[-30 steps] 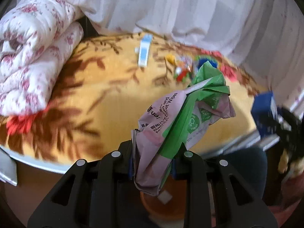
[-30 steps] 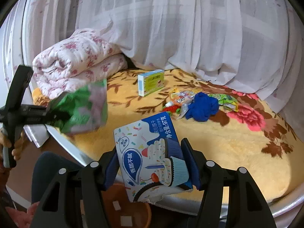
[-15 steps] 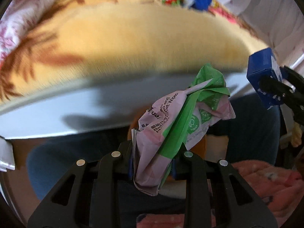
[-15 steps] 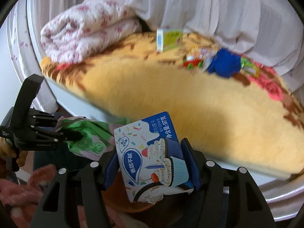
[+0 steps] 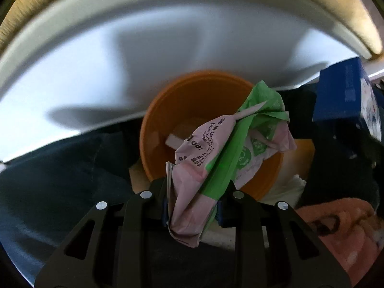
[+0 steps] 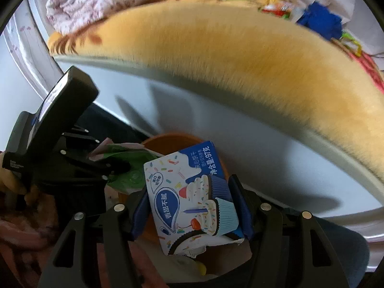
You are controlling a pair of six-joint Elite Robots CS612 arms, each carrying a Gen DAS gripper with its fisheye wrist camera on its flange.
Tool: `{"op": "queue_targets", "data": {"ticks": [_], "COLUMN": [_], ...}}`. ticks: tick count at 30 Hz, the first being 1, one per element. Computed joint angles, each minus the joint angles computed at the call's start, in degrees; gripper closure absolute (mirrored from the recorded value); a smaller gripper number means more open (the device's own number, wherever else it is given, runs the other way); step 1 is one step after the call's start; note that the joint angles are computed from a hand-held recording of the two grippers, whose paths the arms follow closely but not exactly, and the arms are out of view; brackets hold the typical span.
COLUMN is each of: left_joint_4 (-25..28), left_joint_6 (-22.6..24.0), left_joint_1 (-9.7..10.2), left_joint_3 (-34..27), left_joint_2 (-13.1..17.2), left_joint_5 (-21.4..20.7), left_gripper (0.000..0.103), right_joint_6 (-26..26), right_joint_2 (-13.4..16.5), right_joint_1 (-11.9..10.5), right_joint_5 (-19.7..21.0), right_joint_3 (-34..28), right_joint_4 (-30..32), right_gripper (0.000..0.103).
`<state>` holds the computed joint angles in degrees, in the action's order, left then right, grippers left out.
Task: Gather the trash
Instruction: 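Lower both wrappers into the orange bin and open both tools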
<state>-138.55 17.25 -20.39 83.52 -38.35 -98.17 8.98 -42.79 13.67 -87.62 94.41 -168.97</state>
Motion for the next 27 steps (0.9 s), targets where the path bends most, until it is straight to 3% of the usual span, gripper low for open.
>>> {"op": "queue_targets", "data": {"ticks": [18, 20, 23, 25, 27], "left_joint_4": [4.7, 3.7, 2.9, 1.7, 1.1], "left_joint_6": [-2.7, -3.0, -3.3, -3.6, -3.5], "left_joint_1": [-0.56, -0.66, -0.68, -0.72, -0.69], "left_joint_3": [-2.6, -2.4, -2.1, -1.8, -1.6], "left_joint_2": [1.7, 1.6, 1.4, 1.2, 1.0], "left_joint_5": [2.4, 2.9, 2.6, 3.1, 3.0], "left_gripper": [0.072, 0.069, 0.057, 0.042, 0.040], "right_joint_6": [0.4, 1.0, 1.4, 1.9, 2.3], "right_joint_2": [3.1, 3.4, 3.2, 3.1, 2.9], "right_joint_1": [-0.6, -0.7, -1.0, -1.0, -1.0], "right_joint_5": [2.6, 3.2, 3.1, 2.5, 2.1], "right_joint_3": [-3.9, -4.1, -3.7, -3.7, -3.3], "right_joint_4": [6.9, 7.0, 6.3, 5.9, 5.2], "right_gripper": [0.042, 0.040, 0.030, 0.028, 0.023]}}
